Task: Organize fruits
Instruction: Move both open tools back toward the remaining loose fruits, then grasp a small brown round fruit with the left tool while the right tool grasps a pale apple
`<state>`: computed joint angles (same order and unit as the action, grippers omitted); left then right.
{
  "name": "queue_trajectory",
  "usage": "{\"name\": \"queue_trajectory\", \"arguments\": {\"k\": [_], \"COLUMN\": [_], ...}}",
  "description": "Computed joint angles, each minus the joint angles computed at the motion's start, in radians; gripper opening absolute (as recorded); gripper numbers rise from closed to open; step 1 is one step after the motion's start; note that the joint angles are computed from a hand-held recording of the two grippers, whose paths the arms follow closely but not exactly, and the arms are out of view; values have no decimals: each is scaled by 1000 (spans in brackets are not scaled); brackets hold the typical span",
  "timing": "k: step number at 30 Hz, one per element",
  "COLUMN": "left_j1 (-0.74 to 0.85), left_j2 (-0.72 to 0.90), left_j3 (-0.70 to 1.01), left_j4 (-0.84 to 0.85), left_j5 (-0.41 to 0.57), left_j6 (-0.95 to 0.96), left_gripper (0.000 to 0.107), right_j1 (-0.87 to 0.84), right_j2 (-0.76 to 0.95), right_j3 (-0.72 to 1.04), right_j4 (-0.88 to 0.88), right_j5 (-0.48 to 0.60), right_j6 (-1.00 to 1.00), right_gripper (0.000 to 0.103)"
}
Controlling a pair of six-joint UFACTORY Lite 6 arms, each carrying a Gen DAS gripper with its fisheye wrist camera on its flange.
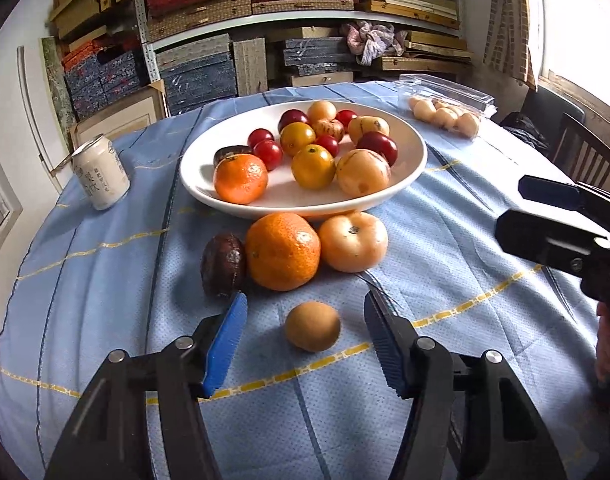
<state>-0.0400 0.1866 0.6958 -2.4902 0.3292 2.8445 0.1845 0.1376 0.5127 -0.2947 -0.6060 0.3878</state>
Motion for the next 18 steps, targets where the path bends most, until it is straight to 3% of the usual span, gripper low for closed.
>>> {"name": "queue_trajectory", "arguments": {"k": [5,9,15,17,18], "left_j1": [-15,-6,1,9,13], "left_j2": [-1,22,24,36,46], "left_j3": [-4,22,26,39,51], "left_j4": [-1,117,170,254,309], "left_j5": [-1,-16,-14,-14,-18], "left_j6": [13,-108,-162,-243,-299], "left_gripper": [62,62,61,43,41], "right_j1": [7,5,63,53,43], "right_j2": [20,46,103,107,115], "right_j3": [12,34,118,120,121], "right_j4": [5,-38,42,23,12], "right_j5": [0,-2,54,45,42], "right_j6": [1,27,-39,-12,0], "right_gripper": [98,98,98,98,98]}}
